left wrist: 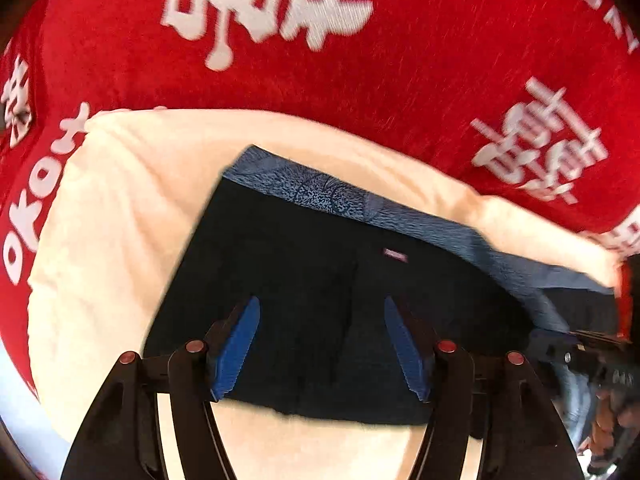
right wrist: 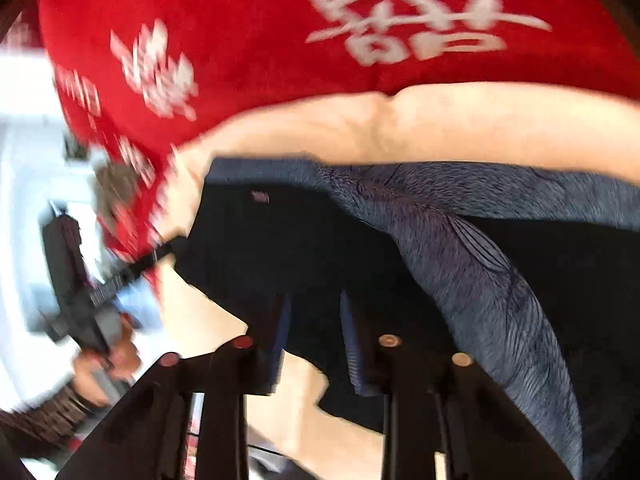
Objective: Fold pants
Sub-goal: 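Lift the cuffs with both grippers and fold them over toward the waistband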
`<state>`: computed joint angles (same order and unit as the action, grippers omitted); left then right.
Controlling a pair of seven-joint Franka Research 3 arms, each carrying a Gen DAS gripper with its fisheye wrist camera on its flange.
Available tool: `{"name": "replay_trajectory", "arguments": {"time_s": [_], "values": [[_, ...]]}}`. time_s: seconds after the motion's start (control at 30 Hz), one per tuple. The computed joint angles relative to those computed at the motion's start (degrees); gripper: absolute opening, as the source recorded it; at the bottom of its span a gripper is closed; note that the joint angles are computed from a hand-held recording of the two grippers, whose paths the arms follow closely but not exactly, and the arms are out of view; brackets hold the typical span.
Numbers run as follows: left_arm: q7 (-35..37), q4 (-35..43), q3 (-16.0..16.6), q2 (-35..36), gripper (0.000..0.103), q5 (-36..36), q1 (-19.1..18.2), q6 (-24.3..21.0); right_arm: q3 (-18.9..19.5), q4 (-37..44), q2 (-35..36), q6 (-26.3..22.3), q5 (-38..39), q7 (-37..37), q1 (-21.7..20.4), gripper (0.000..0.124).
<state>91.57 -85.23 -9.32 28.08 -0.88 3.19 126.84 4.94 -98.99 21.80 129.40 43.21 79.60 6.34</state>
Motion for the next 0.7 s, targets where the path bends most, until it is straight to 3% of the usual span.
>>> {"name": "replay_trajectory", "arguments": {"time_s": [0.1, 0.13, 0.17, 0.23, 0.33, 0.4, 0.7], "values": [[-5.52, 2.67, 3.37, 4.61, 0.068, 8.71, -4.36, 0.79, -2.83, 6.54, 5.97, 2.38, -10.35, 3.13, 4.17, 0.028], [-7.07, 1.91, 3.72, 4.85, 0.072, 10.26, -4.85, 3.09, -3.45, 9.04, 8.06, 1.84, -14.82, 6.19, 4.79, 0.028], [-7.83, 1.47, 3.65, 4.68, 0.072, 11.1, -4.94, 4.44, -2.53, 11.53, 10.13, 0.87, -15.27, 7.98, 3.42, 0.028], [-7.79, 2.31, 3.33, 4.43, 0.072, 12.42, -5.11, 1.88, -1.68, 11.65, 9.92, 1.0, -11.96, 8.79, 1.82, 0.028], [-6.5, 0.15, 1.84, 1.33, 0.072, 10.4, -3.62, -1.19, -1.74, 7.3, 5.48, 2.05, -13.7, 8.45, 1.81, 0.043], [-6.04, -1.45, 1.38, -0.93, 0.072, 9.66, -3.41, -3.09, -2.08, 3.53, 1.55, 2.31, -15.93, 8.2, 2.59, 0.063], [-3.2, -11.6, -1.35, -10.68, 0.072, 4.68, -5.0, -4.26, -4.81, -9.19, -10.3, 4.27, -25.34, 15.64, 4.44, 0.068]]}}
